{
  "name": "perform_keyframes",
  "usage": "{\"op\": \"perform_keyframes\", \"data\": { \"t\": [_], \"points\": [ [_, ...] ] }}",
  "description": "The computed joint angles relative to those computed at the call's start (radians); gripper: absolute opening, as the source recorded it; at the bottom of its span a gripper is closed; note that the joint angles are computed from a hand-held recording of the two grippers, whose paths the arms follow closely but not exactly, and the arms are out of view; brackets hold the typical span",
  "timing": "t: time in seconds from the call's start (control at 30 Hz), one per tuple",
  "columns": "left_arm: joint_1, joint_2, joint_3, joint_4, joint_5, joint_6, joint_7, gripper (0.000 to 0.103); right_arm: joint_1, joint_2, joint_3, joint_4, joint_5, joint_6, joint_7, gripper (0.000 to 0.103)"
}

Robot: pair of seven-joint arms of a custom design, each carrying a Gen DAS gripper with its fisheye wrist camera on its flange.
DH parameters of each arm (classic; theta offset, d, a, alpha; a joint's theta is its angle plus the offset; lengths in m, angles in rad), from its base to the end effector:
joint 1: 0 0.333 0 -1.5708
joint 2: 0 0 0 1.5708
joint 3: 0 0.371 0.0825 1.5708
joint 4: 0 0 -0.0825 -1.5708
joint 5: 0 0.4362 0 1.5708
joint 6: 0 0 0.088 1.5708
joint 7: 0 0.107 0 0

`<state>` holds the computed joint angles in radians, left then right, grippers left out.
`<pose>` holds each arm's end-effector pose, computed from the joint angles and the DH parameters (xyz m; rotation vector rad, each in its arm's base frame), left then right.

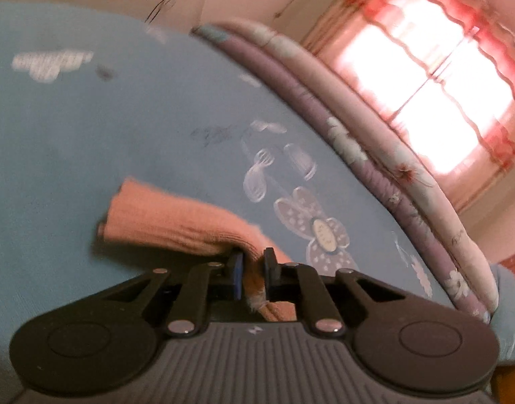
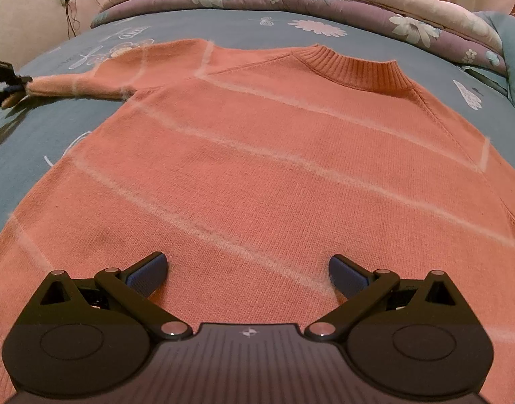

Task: Fold clothes
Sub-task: 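Open the left gripper and lay the sleeve flat on the sheet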

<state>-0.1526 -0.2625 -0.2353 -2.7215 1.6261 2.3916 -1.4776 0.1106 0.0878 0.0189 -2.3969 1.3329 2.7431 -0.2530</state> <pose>0.3843 -0.1433 0.3170 -2.2476 0.3069 -0.9720 0.5354 0.0309 0.3008 -2.2943 0.9965 -0.3175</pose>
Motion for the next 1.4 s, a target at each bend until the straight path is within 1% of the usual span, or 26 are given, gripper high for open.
{"op": "perform_keyframes", "data": {
  "t": [0.07,0.13,0.2,0.27,0.3,0.33,0.37,0.43,0.47,0.53,0.6,0.63,0.67,0.73,0.77,0.9,0.97,1.03,1.07,1.13,1.2,1.23,1.27,1.3,1.37,1.4],
  "points": [
    [-0.005,-0.01,0.003,0.01,-0.082,0.006,0.114,0.01,0.0,-0.001,0.0,-0.001,0.001,-0.001,-0.001,0.103],
    [0.003,0.006,0.024,0.018,-0.178,0.058,0.206,0.012,0.0,-0.001,-0.001,0.0,0.003,-0.002,-0.003,0.103],
    [0.013,0.023,0.04,0.025,-0.289,0.101,0.31,0.018,-0.001,-0.001,-0.001,0.0,0.006,-0.004,-0.008,0.103],
    [0.019,0.033,0.036,0.021,-0.365,0.118,0.371,0.02,-0.003,0.0,-0.002,0.0,0.01,-0.011,-0.017,0.103],
    [0.016,0.031,0.026,0.019,-0.402,0.103,0.397,0.02,-0.005,0.0,-0.003,0.001,0.01,-0.016,-0.02,0.103],
    [0.009,0.023,0.011,0.02,-0.443,0.069,0.423,0.021,-0.006,0.001,-0.005,0.002,0.01,-0.021,-0.023,0.103],
    [0.0,0.017,-0.003,0.022,-0.481,0.035,0.448,0.018,-0.008,0.001,-0.005,0.002,0.012,-0.024,-0.029,0.103],
    [-0.025,0.013,-0.027,0.045,-0.595,-0.089,0.553,0.014,-0.009,0.002,-0.006,0.003,0.013,-0.03,-0.035,0.103],
    [-0.034,0.004,-0.031,0.048,-0.631,-0.13,0.591,0.019,-0.01,0.003,-0.006,0.004,0.014,-0.033,-0.038,0.103],
    [-0.039,-0.04,-0.028,0.023,-0.662,-0.141,0.595,0.019,-0.013,0.003,-0.007,0.004,0.021,-0.039,-0.049,0.103],
    [-0.036,-0.083,-0.032,-0.002,-0.669,-0.152,0.574,0.02,-0.015,0.004,-0.007,0.004,0.034,-0.044,-0.064,0.103],
    [-0.03,-0.096,-0.034,-0.011,-0.648,-0.136,0.56,0.022,-0.015,0.005,-0.008,0.005,0.037,-0.046,-0.067,0.103],
    [-0.024,-0.112,-0.032,-0.024,-0.618,-0.107,0.547,0.027,-0.015,0.005,-0.007,0.006,0.037,-0.045,-0.068,0.103],
    [-0.002,-0.114,-0.04,-0.031,-0.528,-0.047,0.501,0.029,-0.014,0.006,-0.007,0.006,0.032,-0.042,-0.063,0.103],
    [0.01,-0.093,-0.04,-0.02,-0.476,-0.015,0.492,0.031,-0.013,0.006,-0.007,0.007,0.025,-0.039,-0.055,0.103],
    [0.052,0.032,-0.009,0.066,-0.248,0.138,0.484,0.032,-0.01,0.003,-0.005,0.005,0.014,-0.03,-0.041,0.103],
    [0.055,0.093,0.002,0.118,-0.168,0.18,0.499,0.032,-0.008,0.001,-0.005,0.004,0.007,-0.027,-0.032,0.103],
    [0.048,0.156,0.013,0.176,-0.128,0.206,0.56,0.033,-0.006,0.001,-0.004,0.003,0.003,-0.021,-0.027,0.103],
    [0.042,0.187,0.018,0.205,-0.147,0.203,0.621,0.034,-0.005,0.001,-0.003,0.003,0.0,-0.02,-0.023,0.103],
    [0.027,0.25,0.025,0.258,-0.24,0.165,0.78,0.035,-0.005,0.001,-0.003,0.003,-0.003,-0.019,-0.019,0.103],
    [0.003,0.301,0.024,0.309,-0.32,0.074,0.9,0.04,-0.007,0.0,-0.004,0.002,0.001,-0.023,-0.025,0.103],
    [-0.008,0.321,0.027,0.332,-0.331,0.03,0.934,0.042,-0.008,0.0,-0.004,0.002,0.006,-0.025,-0.03,0.103],
    [-0.012,0.332,0.035,0.348,-0.358,0.015,0.963,0.043,-0.008,0.0,-0.004,0.002,0.011,-0.026,-0.037,0.103],
    [-0.012,0.335,0.043,0.36,-0.39,0.014,0.984,0.043,-0.009,0.0,-0.005,0.002,0.014,-0.028,-0.04,0.103],
    [-0.015,0.326,0.051,0.374,-0.445,0.027,1.02,0.035,-0.012,0.001,-0.007,0.002,0.017,-0.035,-0.048,0.103],
    [-0.019,0.316,0.051,0.374,-0.443,0.037,1.014,0.035,-0.013,0.002,-0.007,0.003,0.021,-0.038,-0.053,0.103]
  ]
}}
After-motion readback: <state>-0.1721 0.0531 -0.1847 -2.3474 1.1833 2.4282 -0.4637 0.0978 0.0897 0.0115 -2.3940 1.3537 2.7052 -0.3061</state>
